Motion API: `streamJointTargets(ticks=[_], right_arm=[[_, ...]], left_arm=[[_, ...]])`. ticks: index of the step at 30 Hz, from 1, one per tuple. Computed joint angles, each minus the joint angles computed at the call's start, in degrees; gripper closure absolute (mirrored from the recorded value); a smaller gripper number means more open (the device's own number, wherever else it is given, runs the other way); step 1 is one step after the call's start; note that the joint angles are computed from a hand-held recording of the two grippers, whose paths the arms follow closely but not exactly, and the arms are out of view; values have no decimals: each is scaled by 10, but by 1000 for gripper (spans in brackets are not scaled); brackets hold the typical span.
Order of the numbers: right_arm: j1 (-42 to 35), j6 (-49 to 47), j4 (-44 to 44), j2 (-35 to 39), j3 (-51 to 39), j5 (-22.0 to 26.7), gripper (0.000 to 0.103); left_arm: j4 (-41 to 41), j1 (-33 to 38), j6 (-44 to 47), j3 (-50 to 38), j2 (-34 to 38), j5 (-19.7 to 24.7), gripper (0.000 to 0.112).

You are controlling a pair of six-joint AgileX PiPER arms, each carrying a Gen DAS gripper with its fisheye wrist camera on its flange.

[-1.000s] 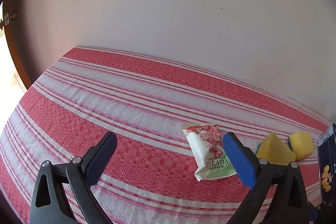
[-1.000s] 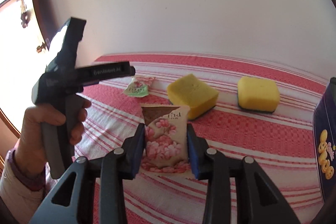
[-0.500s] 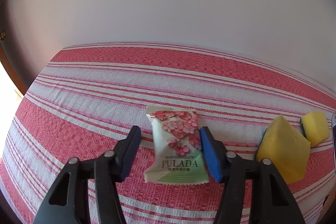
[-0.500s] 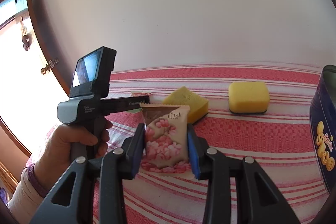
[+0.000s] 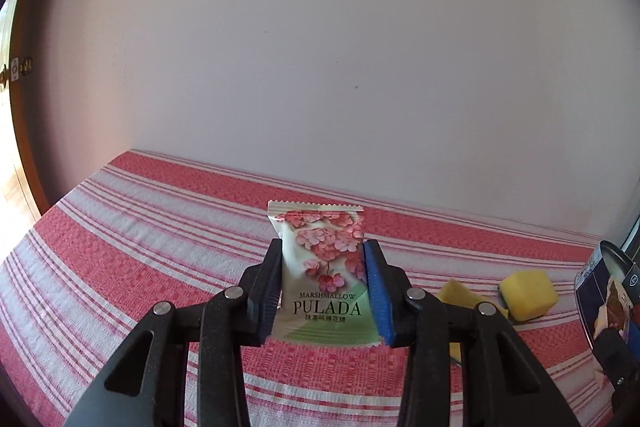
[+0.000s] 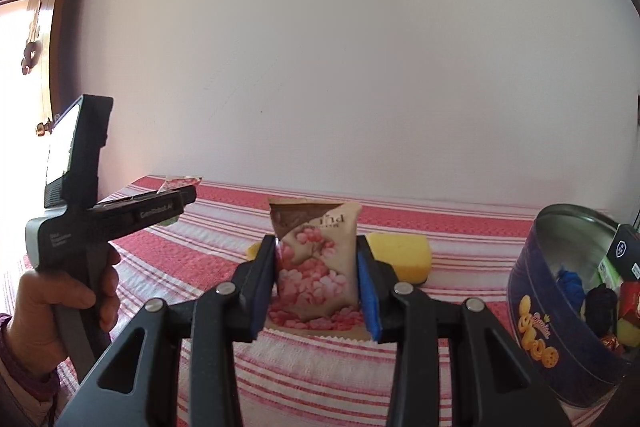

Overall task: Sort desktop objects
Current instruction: 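Carry both marshmallow packets over the blue tin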

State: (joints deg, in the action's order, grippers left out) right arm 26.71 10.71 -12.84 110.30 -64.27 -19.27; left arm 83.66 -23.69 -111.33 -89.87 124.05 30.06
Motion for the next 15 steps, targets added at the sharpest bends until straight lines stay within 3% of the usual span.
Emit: streamJointTargets(ticks=[4, 9, 12, 15], right_arm=[[-4, -43, 43, 2, 0, -1, 65], [-6, -77, 85, 6, -11, 25, 65], [-3, -152, 166, 1, -7, 29, 65], [-16, -112, 143, -6, -3, 43, 65]], left_arm=[[61, -9, -45, 12, -2, -1, 70], [78, -21, -44, 32, -8, -11, 70], [77, -41, -41, 36, -9, -5, 70], [87, -53, -51, 43, -10, -5, 70]])
